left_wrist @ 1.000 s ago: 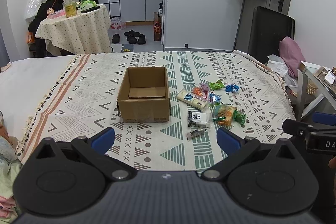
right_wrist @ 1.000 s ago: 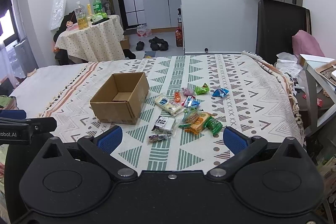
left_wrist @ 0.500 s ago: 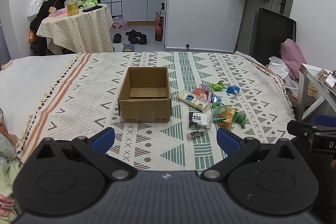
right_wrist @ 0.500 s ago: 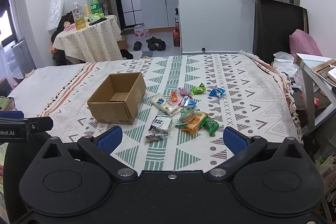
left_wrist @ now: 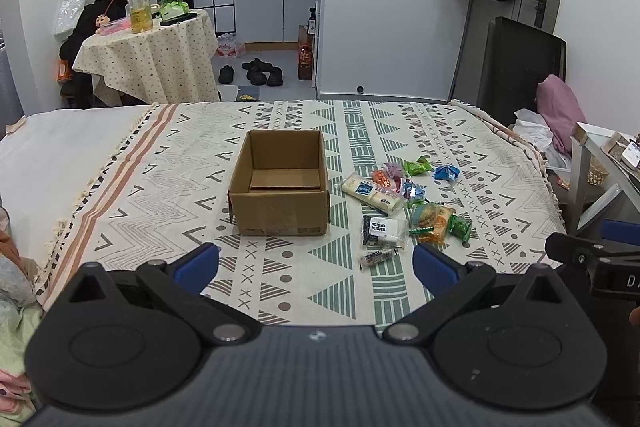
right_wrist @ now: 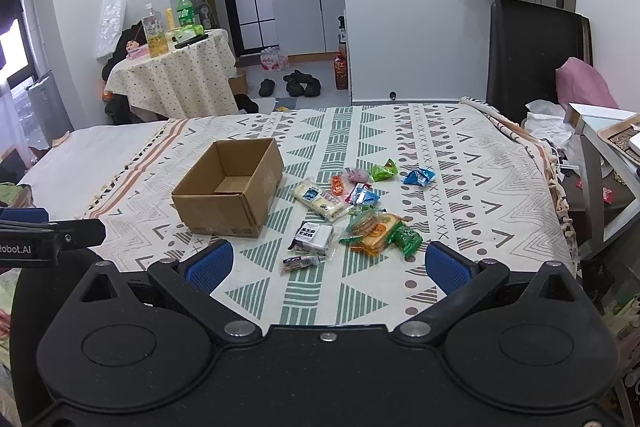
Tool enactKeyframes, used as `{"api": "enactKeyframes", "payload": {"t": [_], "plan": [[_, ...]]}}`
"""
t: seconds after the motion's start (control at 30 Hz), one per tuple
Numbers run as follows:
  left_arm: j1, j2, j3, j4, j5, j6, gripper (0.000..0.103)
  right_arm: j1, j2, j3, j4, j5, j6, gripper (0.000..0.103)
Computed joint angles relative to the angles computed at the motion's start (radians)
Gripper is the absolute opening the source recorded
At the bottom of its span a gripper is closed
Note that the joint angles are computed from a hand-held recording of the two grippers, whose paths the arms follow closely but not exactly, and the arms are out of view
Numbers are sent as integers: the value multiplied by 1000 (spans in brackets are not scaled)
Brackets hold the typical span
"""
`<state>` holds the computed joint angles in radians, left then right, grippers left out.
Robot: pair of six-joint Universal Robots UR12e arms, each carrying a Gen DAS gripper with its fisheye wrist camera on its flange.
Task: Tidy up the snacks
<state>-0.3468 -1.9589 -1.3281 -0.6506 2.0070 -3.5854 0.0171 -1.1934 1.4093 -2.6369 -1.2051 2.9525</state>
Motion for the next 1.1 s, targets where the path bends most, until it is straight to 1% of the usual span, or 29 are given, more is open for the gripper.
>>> {"api": "enactKeyframes", "payload": {"t": [0.37,0.67,0.97,1.1], "plan": [[2,5,0,-6,-1,-2,103,-2,1,-1,-5,8,-2,103],[3,-6,16,-19,2,6,103,-1,3,-3,3,4,-3,103],[14,-26,38,-35,-19,9,103,3,19,-19,20,-1,-1,103],[23,-38,52,-49,-57,4,103,5,34,-36,38,-20,10,103]]}}
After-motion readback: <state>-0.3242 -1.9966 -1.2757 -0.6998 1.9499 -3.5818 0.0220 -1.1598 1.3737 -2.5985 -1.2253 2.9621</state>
